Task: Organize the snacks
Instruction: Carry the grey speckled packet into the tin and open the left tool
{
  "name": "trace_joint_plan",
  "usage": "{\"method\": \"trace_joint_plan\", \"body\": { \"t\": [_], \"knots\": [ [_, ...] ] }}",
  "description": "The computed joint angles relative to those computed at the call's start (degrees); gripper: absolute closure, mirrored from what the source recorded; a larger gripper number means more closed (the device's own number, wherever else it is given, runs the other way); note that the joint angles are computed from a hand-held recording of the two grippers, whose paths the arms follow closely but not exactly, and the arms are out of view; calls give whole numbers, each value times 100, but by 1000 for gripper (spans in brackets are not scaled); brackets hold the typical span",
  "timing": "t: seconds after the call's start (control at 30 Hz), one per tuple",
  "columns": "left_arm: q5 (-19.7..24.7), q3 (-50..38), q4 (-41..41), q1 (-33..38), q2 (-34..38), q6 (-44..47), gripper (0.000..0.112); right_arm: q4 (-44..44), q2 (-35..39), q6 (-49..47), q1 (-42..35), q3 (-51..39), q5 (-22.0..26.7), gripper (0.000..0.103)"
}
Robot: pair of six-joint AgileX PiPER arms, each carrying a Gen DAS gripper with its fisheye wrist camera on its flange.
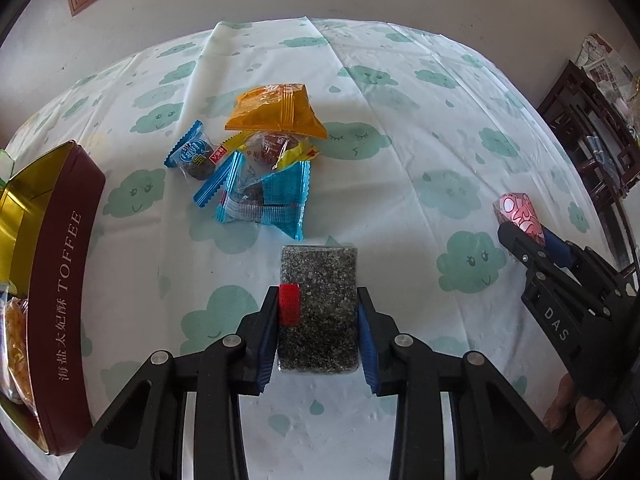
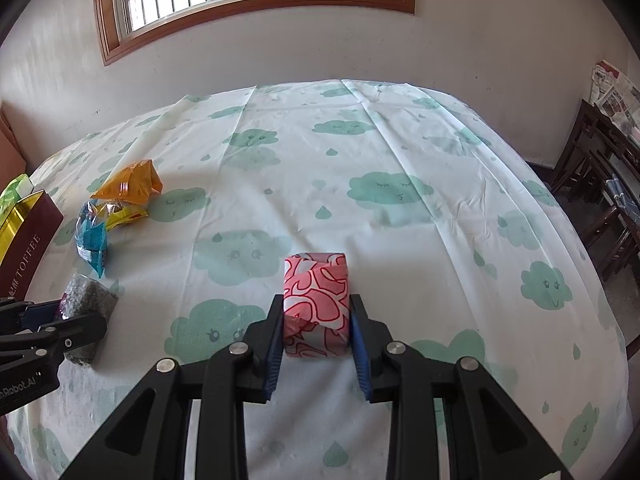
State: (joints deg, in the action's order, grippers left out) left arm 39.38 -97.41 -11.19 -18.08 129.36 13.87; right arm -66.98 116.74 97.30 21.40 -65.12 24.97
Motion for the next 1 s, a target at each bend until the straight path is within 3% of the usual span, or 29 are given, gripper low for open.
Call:
{"method": "trace_joint_plan", "body": {
  "t": [0.4,0.77,1.0],
  "knots": [
    [-44,480,292,183,-363,135,81,160,51,-210,56,-100,158,73],
    [-138,1002,126,632,-1039,978,81,188,64,-258,63,-121,196,73],
    [-49,781,3,1216,-1262,1519,81,209,67,-275,77,-133,217,73]
  ]
}}
